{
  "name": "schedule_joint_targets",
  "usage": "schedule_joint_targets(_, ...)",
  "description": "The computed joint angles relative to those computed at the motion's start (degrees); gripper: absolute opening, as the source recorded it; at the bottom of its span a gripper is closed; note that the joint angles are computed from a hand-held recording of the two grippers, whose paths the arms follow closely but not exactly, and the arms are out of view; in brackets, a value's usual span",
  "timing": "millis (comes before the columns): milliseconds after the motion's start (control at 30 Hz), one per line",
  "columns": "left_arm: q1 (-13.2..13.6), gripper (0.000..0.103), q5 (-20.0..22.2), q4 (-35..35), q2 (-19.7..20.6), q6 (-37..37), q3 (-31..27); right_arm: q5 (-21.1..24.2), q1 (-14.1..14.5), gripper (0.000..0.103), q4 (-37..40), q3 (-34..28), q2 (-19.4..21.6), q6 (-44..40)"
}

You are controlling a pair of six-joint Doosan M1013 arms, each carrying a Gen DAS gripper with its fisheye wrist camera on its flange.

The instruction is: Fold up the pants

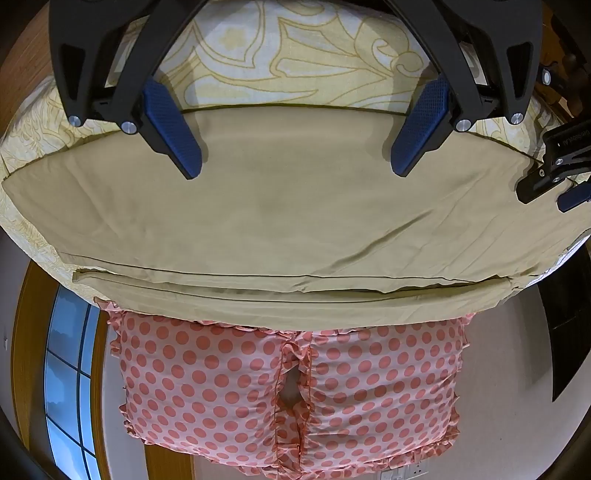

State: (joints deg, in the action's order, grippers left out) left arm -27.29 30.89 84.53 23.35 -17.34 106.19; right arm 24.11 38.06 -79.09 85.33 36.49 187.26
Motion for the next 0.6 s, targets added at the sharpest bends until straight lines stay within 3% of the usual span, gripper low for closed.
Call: schedule_joint_targets(600,-0.02,0.101,0.07,0.19,0.01,-0.15,0.02,-0.01,-0.01,0.102,0.2,-0.04,0.01,-0.22)
